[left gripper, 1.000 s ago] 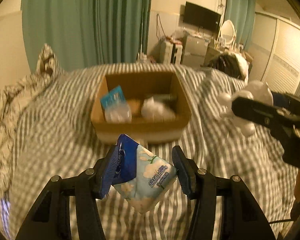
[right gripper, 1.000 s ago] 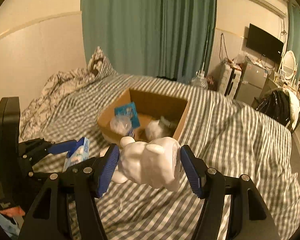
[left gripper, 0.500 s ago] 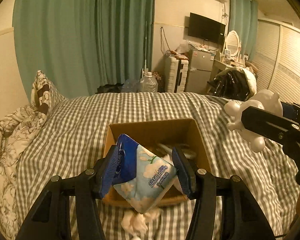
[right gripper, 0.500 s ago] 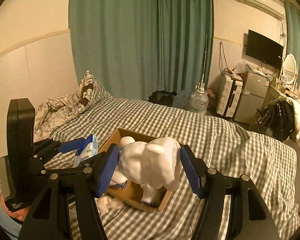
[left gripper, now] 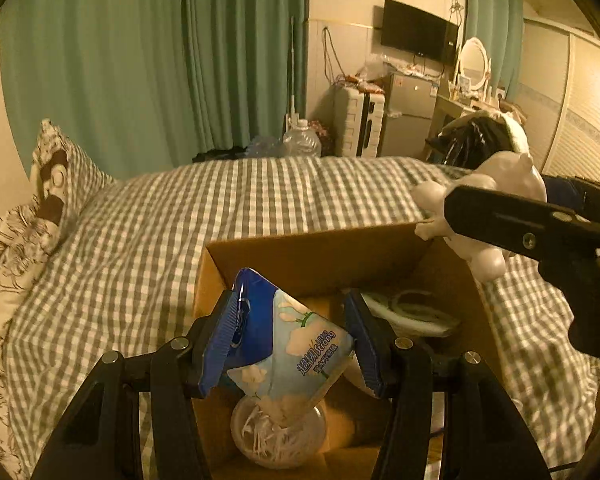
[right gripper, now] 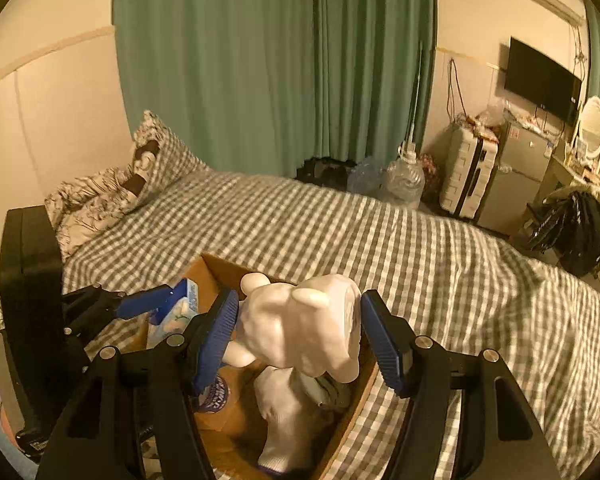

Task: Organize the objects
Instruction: 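Lower the tissue pack and figurine into the box and open both tools, then move back and grasp the white BOP tube with the left tool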

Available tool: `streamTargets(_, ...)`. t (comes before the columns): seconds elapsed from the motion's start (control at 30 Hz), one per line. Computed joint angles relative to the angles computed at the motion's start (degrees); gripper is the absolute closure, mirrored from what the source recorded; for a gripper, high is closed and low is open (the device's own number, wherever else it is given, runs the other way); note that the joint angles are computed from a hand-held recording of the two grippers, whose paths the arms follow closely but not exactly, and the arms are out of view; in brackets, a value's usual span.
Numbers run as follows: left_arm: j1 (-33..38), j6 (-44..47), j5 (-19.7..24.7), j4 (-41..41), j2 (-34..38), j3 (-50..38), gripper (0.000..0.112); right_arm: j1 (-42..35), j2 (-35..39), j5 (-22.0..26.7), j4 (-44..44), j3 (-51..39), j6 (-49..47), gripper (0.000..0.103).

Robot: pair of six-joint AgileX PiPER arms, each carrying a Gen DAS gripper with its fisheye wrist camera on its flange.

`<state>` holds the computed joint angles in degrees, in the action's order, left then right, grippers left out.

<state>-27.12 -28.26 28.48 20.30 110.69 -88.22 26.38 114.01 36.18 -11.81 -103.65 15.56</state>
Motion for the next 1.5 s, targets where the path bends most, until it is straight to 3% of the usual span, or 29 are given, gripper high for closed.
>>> streamTargets(0.13,0.63,1.95,-1.21,-1.71,1.90,-0.07,0.056,-0.92,2.59,-0.24,2.52,-0.57,-1.47,0.040)
streamTargets(0.23,-0.58,-1.53,-2.16,3.53,1.61,1.31,0.055,-1.59,2.57,-1.81,3.93,0.47,-1.95,0.039)
streamTargets(0.37,-1.57,-0.74,-2.15,3.28,-0.06,2.36,0.044,-1.38,-0.13,-3.76,2.13,3.46,1.18,0.038)
streamTargets(0.4,-1.85,-1.69,-1.96,4.38,-0.65,2.67,0.035,-1.17,-1.15,-4.49,0.79,4.61,2.75,0.033)
streamTargets(0.5,-3.96,-9.61,-0.48,13.15,-3.43,4.39,0.019,-0.78,-5.02,-5.97,-1.60,8.25,5.88,0.025)
streamTargets(0.7,-5.95,-15.81,3.41,19.08,-10.56,8.04,0.013,0.95,-13.77,-4.41,-8.27,13.57,12.34,0.019)
streamTargets(0.87,-7.50,-21.81,5.63,23.25,-19.13,14.49,0.012,4.28,-21.13,-2.16,-16.04,18.55,18.40,0.013)
streamTargets(1.1,-12.74,-30.52,11.54,28.54,-28.63,25.10,0.012,11.54,-30.44,2.16,-24.47,27.43,25.56,0.012)
streamTargets(1.27,-15.00,-35.05,11.09,28.34,-33.11,34.89,0.012,16.52,-35.41,2.05,-30.08,37.30,33.53,0.011)
streamTargets(1.5,-17.65,-45.66,6.76,32.88,-29.31,44.56,0.012,19.47,-33.44,-0.67,-36.39,47.24,45.73,0.011)
